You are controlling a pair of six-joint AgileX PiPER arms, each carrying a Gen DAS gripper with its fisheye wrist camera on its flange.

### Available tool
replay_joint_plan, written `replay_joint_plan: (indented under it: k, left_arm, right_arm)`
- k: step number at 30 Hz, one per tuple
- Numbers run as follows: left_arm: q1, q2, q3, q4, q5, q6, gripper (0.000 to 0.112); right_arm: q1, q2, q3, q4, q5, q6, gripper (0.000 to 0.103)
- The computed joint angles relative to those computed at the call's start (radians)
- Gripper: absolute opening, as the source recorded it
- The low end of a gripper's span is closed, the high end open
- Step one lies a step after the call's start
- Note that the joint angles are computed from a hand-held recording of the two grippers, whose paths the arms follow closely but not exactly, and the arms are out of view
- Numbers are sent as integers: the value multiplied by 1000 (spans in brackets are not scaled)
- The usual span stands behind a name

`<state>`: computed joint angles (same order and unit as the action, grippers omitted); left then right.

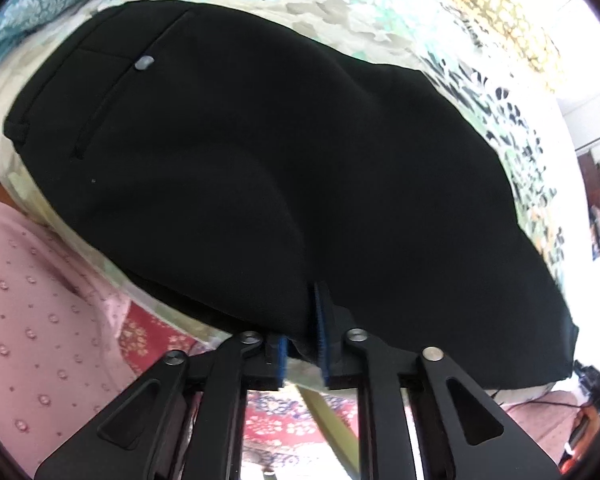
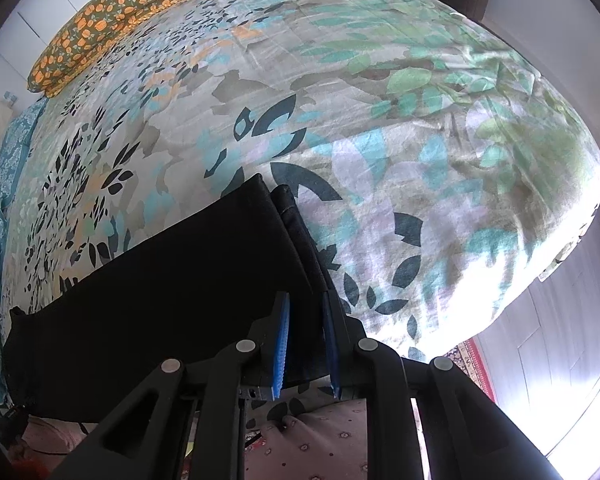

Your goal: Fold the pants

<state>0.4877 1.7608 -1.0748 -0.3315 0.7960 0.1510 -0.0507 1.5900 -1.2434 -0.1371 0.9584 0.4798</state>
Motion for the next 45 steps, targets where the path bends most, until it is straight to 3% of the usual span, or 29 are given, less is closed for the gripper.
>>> replay_joint_plan:
  k: [1, 3, 4, 7, 10, 14, 15, 18, 20, 23, 25, 30, 34, 36, 38, 40, 42, 43, 45]
  left_arm:
    - [-2, -5, -9, 21, 19, -27, 27]
    - [1, -45, -4, 82, 43, -96, 44]
    - [8, -75, 2, 98, 46, -116, 53]
    - [37, -171, 7, 117, 16, -142, 63]
    - [21, -169, -54, 110, -50, -132, 79]
    - [-89, -44, -114, 80, -213, -18, 82]
    - [-110, -2, -129, 115, -222, -9, 82]
    - [-157, 156, -202, 360, -60, -151, 77]
    - [-150, 120, -139, 384, -62, -161, 82]
    - [-142, 46, -78, 449, -24, -183, 88]
    - [-129, 20, -72, 453, -10, -212, 88]
    - [-101, 22, -162, 229, -42, -48, 89]
    - [-165, 148, -329, 172, -111, 38, 95]
    - [-177, 240, -416, 221, -129, -4, 95]
    - [-197, 305, -455, 369, -161, -159, 95]
    - [-163, 356, -432, 440, -226, -232, 98]
    - [-121, 333, -320, 351, -360, -169, 102]
    - [-112, 317, -300, 307, -385, -153, 102]
    - [-114, 322, -326, 338, -342, -152, 102]
  right_arm:
    - [6, -23, 16, -24, -9, 33, 54]
    - [47, -96, 59, -138, -36, 157, 75]
    - [77, -127, 71, -210, -34, 226, 75]
    - [179, -200, 83, -364, -32, 374, 77]
    - [293, -185, 44, -432, -52, 442, 87]
    - [402, -27, -68, -306, -139, 367, 88]
    - [426, 11, -79, -271, -172, 353, 88]
    - [494, 124, -88, -158, -267, 303, 88]
    - [532, 192, -89, -81, -303, 239, 88]
    - [552, 295, -129, 59, -261, 95, 88]
    - [558, 343, -163, 72, -209, 51, 89]
    - [575, 350, -160, 15, -212, 74, 89]
    - [580, 343, -158, 1, -202, 69, 92]
    - [583, 347, -157, -1, -204, 63, 96]
    - [594, 361, -170, -20, -195, 63, 99]
    - [612, 376, -182, -54, -178, 68, 103]
    - [636, 392, -201, -101, -145, 85, 103]
    - [645, 397, -205, -123, -133, 95, 103]
    - [650, 404, -210, -137, -128, 106, 103]
